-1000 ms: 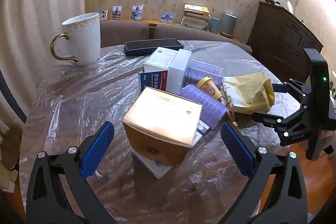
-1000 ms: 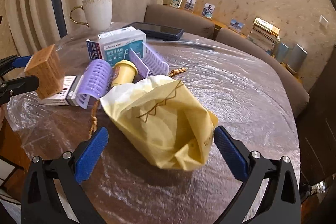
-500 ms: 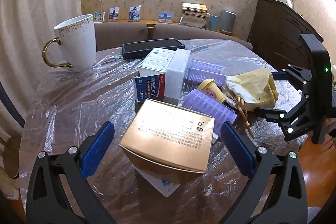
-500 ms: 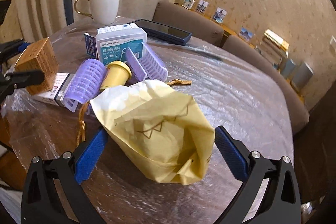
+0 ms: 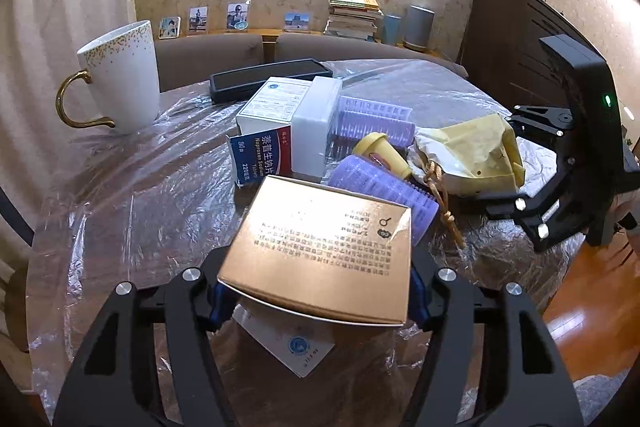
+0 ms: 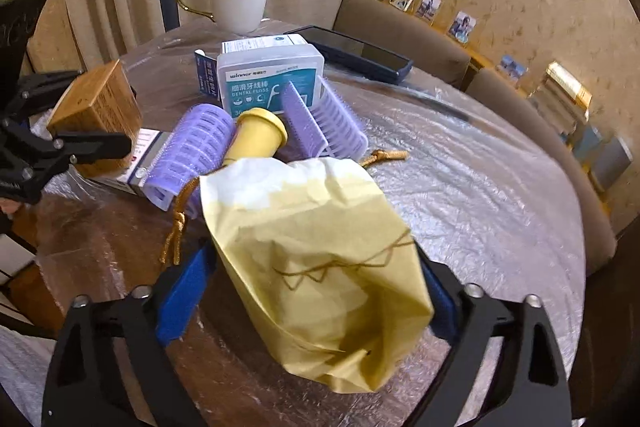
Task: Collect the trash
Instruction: 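Grasp the yellow paper bag with the right tool while the left tool grasps the gold box, then lift the yellow bag with the right tool while the left tool lifts the gold box off the table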
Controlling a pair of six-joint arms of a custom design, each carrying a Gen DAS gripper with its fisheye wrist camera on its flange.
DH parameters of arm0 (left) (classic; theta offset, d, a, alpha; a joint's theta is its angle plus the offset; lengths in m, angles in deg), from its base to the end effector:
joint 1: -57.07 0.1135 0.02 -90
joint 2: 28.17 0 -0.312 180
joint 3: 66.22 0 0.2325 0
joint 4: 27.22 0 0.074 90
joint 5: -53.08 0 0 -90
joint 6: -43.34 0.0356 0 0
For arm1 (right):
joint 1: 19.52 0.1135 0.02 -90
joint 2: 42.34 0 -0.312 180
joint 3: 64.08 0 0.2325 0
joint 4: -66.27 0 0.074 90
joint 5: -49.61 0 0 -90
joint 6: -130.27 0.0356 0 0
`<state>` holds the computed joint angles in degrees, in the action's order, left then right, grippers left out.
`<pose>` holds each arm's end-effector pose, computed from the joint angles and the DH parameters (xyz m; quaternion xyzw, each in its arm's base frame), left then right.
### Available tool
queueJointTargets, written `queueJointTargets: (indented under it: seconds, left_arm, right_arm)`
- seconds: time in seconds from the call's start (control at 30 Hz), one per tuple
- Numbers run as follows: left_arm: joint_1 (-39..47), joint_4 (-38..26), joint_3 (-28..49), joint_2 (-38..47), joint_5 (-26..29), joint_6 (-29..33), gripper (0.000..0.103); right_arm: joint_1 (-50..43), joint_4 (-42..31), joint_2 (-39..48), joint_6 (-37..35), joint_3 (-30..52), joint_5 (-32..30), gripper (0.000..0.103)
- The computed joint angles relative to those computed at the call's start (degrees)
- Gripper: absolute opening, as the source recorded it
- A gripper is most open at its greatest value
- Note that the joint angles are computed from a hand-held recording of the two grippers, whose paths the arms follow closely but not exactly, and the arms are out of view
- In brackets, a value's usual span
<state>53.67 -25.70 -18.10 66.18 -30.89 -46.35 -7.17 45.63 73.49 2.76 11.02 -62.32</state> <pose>0.2815 -0.0205 0.1797 0.0501 0.9205 -0.0589 0.3830 0.3717 0.0950 0.1487 -0.4436 0.8428 0.1270 0.2771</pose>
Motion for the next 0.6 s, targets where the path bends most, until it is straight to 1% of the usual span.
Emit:
queueJointTargets:
  seconds: [0.03,0.07,0.13,0.17,0.33,0.5,0.6]
  left_arm:
    - [-0.27,0.06,-0.15,-0.13,-0.37,0.08,0.065]
    - [-0.58,0.21,-0.32,-0.22,-0.85,-0.02,0.065]
    - [-1.13,0.44,-0.58,-0.47,-2.21,-0.60,0.065]
    - [-1.26,0.36,-0.59,-0.60,-2.69,-1.33,0.065]
    - [-1.04,0.55,-0.86,-1.69,-2.56,-3.64,0.065]
    - [-2.54,0.37,-1.62,-3.08,-4.76,-5.54,0.065]
    - [-3.35,-0.20,-1.93,-3.65,-5.95,-6.79,0.065]
  right_arm:
    - [-0.49,-1.38,0.28,0.37,0.73,-1.08,0.079]
    - [-1.25,-3.19,0.69,1.28,1.70,-2.70,0.072]
    - [-2.04,-5.01,1.14,2.68,2.74,-4.17,0.066]
    - [-2.38,-4.99,0.99,3.32,2.63,-4.65,0.065]
    - [-3.79,-3.18,-0.71,5.59,0.07,-7.01,0.062]
    - [-5.45,-3.25,-1.41,10.31,-0.91,-9.60,0.062]
    - [-6.63,-3.20,-2.38,11.06,-2.09,-10.70,0.062]
